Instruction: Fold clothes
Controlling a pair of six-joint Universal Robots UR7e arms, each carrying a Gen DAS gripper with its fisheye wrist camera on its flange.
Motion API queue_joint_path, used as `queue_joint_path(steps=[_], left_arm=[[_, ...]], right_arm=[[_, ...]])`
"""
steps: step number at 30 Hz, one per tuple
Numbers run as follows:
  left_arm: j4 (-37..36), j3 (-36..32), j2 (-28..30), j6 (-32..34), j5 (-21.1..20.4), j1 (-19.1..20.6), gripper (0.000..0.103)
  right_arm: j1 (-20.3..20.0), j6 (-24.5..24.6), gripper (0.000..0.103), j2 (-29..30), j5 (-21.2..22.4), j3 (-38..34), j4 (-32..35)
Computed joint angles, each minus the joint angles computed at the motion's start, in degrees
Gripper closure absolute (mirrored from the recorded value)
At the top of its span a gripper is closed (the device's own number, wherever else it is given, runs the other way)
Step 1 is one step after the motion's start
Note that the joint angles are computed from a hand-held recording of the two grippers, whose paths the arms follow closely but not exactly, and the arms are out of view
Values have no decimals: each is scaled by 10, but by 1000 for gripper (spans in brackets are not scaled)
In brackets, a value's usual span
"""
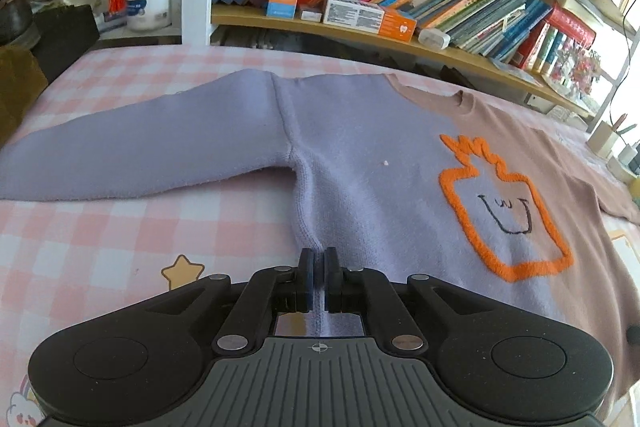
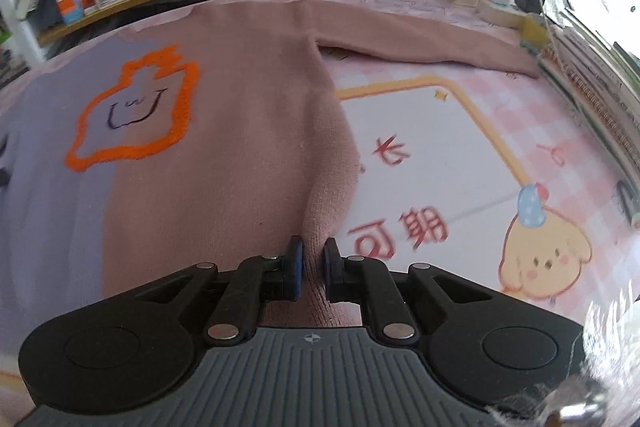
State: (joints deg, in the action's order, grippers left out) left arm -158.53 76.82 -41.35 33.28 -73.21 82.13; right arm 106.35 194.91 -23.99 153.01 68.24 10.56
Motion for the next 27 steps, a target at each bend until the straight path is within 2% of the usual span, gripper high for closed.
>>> queue_joint_path(steps=[14,19,23,26,27], left_arm=[[-4,-30,19,7,2,5,99],[1,-32,18,19,-9,8,99],[35,-49,17,7,-26,14,98],[47,-51,10,14,-38,17,95],[46,-47,6,22,-43,17,94]], right_arm=[[1,-30,93,-1,7,17,-66],[5,-25,93,15,26,-6,-48],[7,-15,93,26,38,-21,-33],[11,0,89,35,51,-35,-19],[13,0,84,34,56,-33,-28]])
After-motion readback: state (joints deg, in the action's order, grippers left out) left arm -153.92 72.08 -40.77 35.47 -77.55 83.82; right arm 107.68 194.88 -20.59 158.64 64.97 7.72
